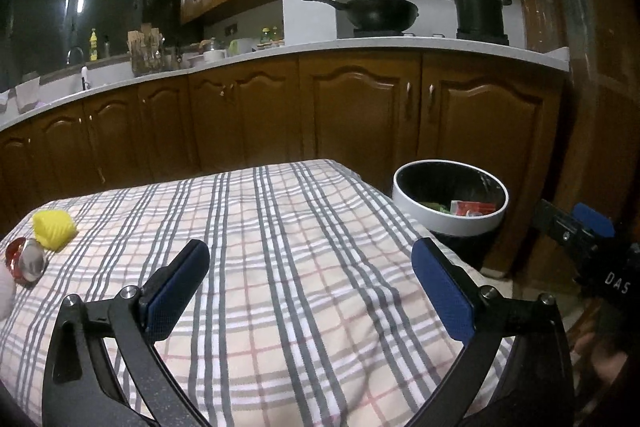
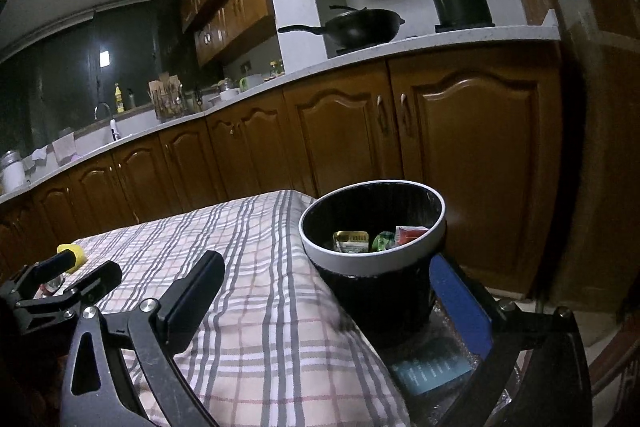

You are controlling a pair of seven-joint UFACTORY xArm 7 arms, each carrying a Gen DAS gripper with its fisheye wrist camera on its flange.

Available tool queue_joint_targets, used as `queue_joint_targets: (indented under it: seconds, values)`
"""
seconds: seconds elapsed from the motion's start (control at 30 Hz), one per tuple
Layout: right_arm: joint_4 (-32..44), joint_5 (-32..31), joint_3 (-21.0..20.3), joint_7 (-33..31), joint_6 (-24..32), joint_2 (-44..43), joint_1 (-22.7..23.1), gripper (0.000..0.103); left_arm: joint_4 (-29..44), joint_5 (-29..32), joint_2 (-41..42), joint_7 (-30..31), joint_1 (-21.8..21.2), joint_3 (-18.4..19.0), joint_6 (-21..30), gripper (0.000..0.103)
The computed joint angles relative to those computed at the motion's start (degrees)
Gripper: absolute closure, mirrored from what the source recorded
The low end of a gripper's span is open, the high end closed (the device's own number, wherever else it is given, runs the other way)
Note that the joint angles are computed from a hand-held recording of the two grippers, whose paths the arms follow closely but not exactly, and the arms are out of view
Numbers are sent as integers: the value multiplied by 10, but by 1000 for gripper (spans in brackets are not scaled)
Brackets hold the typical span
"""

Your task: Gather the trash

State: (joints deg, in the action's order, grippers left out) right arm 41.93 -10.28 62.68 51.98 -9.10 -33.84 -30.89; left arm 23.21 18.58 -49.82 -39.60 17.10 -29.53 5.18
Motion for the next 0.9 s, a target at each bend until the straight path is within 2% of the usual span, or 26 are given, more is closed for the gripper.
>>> queue_joint_targets:
  seconds: [0.5, 0.9]
  values:
    - [-14, 4, 14, 6, -13, -19, -5, 0, -20, 5, -23, -20, -2, -13, 6, 0]
    - [-15, 8, 22, 3, -22, -33, -9, 0, -26, 1, -28, -16, -8, -5, -5, 0]
